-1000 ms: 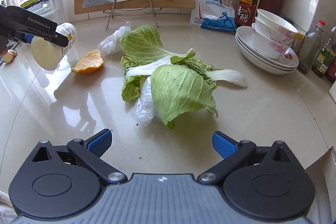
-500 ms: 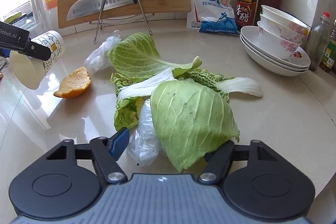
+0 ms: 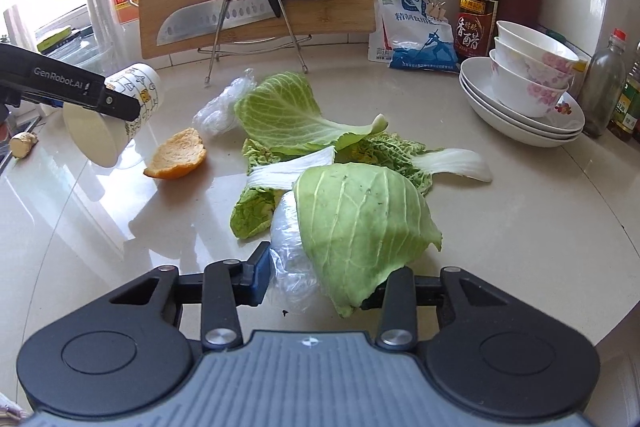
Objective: Collect trash
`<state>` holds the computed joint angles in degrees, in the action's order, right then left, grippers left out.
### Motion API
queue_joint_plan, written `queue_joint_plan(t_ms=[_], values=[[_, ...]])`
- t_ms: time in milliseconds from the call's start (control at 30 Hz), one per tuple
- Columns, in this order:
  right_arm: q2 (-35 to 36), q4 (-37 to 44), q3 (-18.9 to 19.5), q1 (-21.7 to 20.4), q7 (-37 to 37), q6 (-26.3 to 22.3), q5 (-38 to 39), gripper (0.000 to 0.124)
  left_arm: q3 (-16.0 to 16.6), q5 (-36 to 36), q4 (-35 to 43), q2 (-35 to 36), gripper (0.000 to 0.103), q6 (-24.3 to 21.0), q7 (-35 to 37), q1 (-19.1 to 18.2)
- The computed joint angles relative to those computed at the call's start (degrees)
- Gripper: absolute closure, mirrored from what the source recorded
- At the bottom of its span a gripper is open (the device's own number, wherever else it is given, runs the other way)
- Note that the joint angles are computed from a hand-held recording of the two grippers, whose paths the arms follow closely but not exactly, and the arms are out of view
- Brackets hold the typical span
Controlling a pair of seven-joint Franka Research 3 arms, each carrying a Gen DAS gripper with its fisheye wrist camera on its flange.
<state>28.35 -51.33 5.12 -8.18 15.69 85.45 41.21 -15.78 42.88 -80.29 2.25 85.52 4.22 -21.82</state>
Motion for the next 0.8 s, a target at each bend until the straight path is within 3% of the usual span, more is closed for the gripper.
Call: queue_joint_plan(t_ms=[133, 333, 533, 633, 800], values=[[2.1, 5.2, 0.7, -1.7, 0.8, -4.8, 1.0, 0.079, -0.3, 0.7, 1.7, 1.2, 0.039, -0.3, 0.9, -0.8], [2.4, 7.3, 1.7, -3.6, -0.7, -6.7, 3.0, 0.079, -0.3, 1.6, 3.6, 2.6, 0.039, -0.4, 0.6, -2.5], [4.2, 11.0, 2.8, -4.3, 0.2, -6.6, 5.1, 0.080, -0.3, 3.1, 5.9, 4.0, 0.039, -2.0, 0.3, -4.5], [3.7, 10.0, 3.1, -4.0, -0.9, -3.7, 5.3, 0.080, -0.1, 3.5, 6.7, 4.6, 0.039, -2.6, 0.1, -5.3], [8.7, 18.2, 4.6, -3.6, 2.0, -3.5, 4.4, 0.080, 0.1, 3.6, 8.0, 5.4, 0.039, -3.1, 1.7, -6.2]])
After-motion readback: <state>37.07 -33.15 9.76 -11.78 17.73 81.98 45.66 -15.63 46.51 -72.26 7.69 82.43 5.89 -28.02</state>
